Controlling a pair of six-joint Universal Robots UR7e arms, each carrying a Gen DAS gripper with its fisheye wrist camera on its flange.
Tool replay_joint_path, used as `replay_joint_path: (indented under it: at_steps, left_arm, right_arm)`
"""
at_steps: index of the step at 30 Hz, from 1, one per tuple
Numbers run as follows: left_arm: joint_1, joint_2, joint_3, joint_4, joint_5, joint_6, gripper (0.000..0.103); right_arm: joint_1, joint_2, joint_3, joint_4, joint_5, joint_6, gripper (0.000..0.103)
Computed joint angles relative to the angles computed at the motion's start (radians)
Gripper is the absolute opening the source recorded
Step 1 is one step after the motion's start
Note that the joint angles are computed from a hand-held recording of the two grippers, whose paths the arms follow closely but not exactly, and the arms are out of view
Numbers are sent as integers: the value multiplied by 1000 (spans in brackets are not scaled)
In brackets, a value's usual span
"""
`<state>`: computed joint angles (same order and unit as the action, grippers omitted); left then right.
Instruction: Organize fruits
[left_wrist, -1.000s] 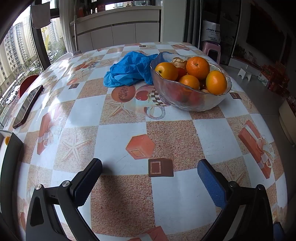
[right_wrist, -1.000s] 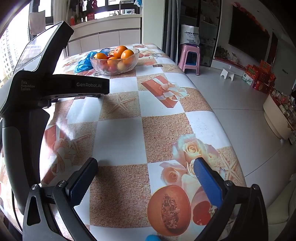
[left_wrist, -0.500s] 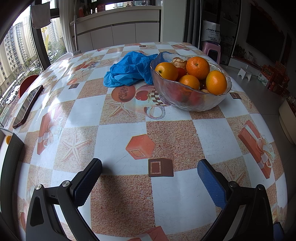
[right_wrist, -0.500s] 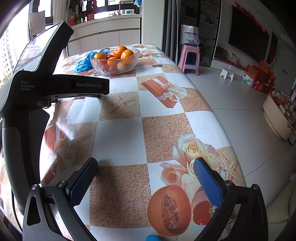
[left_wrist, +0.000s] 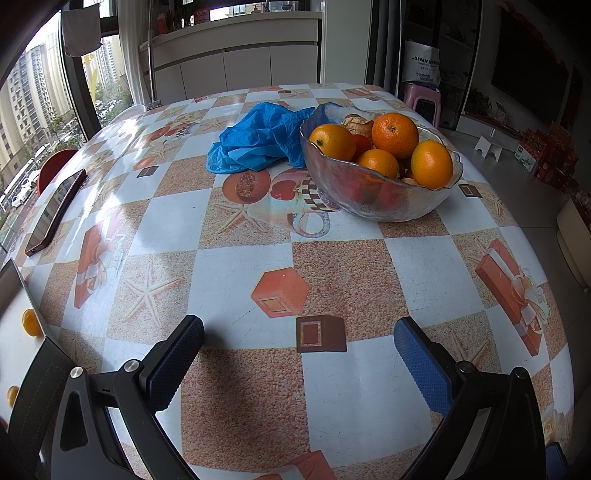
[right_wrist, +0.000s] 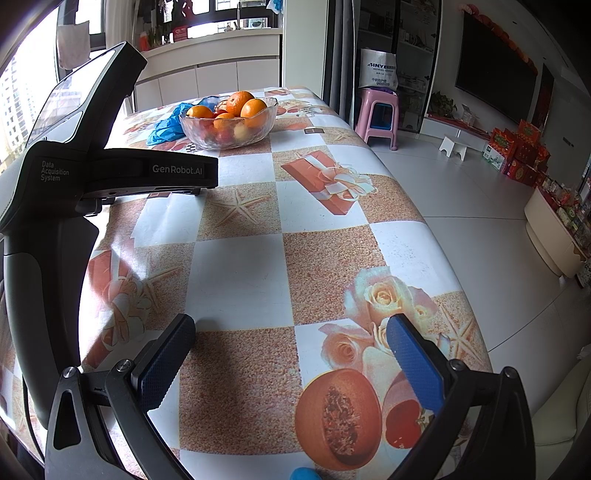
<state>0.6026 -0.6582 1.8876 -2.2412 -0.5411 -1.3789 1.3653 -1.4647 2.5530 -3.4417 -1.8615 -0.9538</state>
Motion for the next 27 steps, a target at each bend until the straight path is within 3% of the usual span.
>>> replay_joint_path:
  at_steps: [2, 7, 12, 27]
  left_arm:
    - [0, 0, 0, 0, 0, 0, 103]
    - [0, 0, 0, 0, 0, 0, 103]
    - [0, 0, 0, 0, 0, 0, 103]
    - [0, 0, 0, 0, 0, 0, 103]
  right_arm:
    - [5, 0, -2, 8, -11, 5, 103]
    - [60, -6, -56, 133, -124, 91, 103]
    - [10, 1, -4, 4, -27, 48, 103]
    - [26, 18, -12, -8, -45, 55, 103]
